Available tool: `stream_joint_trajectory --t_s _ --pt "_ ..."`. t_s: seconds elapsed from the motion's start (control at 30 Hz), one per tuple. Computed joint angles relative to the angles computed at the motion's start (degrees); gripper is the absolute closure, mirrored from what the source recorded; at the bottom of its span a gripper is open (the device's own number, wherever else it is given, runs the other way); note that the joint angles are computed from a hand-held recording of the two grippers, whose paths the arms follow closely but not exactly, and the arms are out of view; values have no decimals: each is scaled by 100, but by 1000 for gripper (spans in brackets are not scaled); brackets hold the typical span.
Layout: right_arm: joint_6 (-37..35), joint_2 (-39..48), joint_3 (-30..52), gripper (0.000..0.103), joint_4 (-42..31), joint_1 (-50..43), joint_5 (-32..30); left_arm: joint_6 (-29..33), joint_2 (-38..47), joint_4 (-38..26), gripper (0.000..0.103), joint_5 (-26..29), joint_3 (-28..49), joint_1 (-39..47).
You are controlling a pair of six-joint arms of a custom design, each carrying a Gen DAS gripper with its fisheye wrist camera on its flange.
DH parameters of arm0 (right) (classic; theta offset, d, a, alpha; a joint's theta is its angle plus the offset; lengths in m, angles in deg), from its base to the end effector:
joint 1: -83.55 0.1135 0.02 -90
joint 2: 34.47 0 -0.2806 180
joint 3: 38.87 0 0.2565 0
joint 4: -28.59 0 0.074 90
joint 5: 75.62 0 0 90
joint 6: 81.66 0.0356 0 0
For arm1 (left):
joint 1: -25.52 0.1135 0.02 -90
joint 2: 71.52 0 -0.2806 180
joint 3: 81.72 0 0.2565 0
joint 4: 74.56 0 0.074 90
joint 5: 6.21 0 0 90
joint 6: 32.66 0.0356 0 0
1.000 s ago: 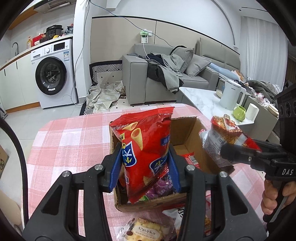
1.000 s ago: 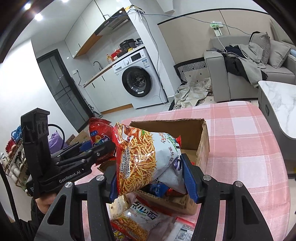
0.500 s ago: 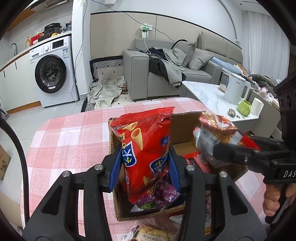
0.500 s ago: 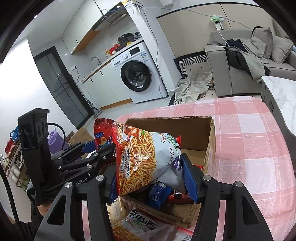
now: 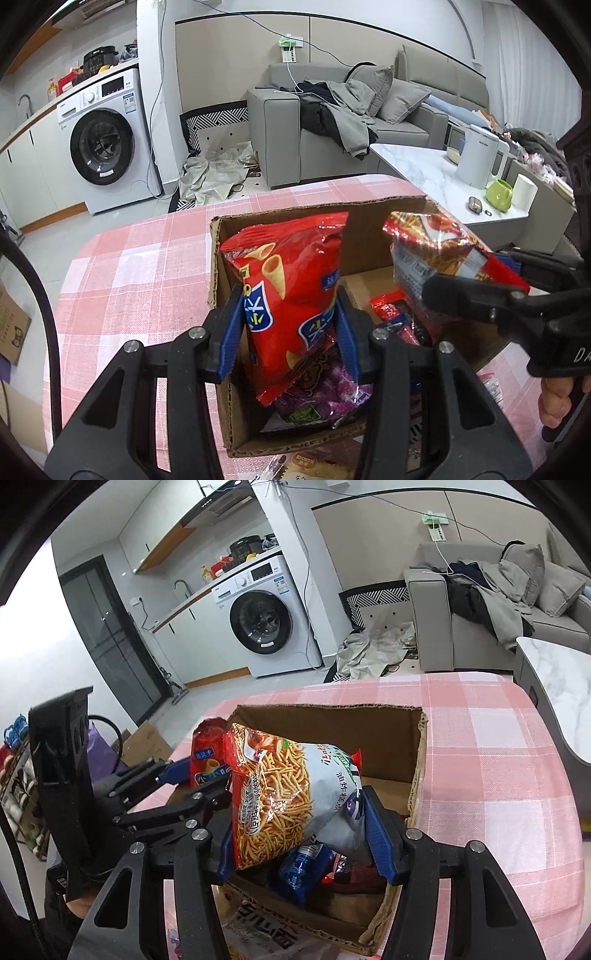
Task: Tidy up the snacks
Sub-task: 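Lower both bags into the box and open both tools to release them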
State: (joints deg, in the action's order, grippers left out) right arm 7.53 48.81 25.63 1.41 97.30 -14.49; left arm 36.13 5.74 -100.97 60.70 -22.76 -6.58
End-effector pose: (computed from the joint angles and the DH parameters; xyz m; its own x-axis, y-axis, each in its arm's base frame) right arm 0.2904 0.0887 0.2340 -0.6906 -0.1817 -0.7000 -0.5440 0.7684 0.3372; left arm 0.2425 -0.1356 0.2316 -0.6470 0.0130 -0.7624 0.0200 0.9998 0.0001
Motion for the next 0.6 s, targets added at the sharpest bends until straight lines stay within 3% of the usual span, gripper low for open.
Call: stream_joint_trajectory --t_s 0.3,0.6 --pt "-4 84 63 44 -118 -174 -300 -11 89 -17 61 -35 41 -77" --pt "44 77 146 43 -400 -323 -607 -63 -59 -3 60 330 -74 72"
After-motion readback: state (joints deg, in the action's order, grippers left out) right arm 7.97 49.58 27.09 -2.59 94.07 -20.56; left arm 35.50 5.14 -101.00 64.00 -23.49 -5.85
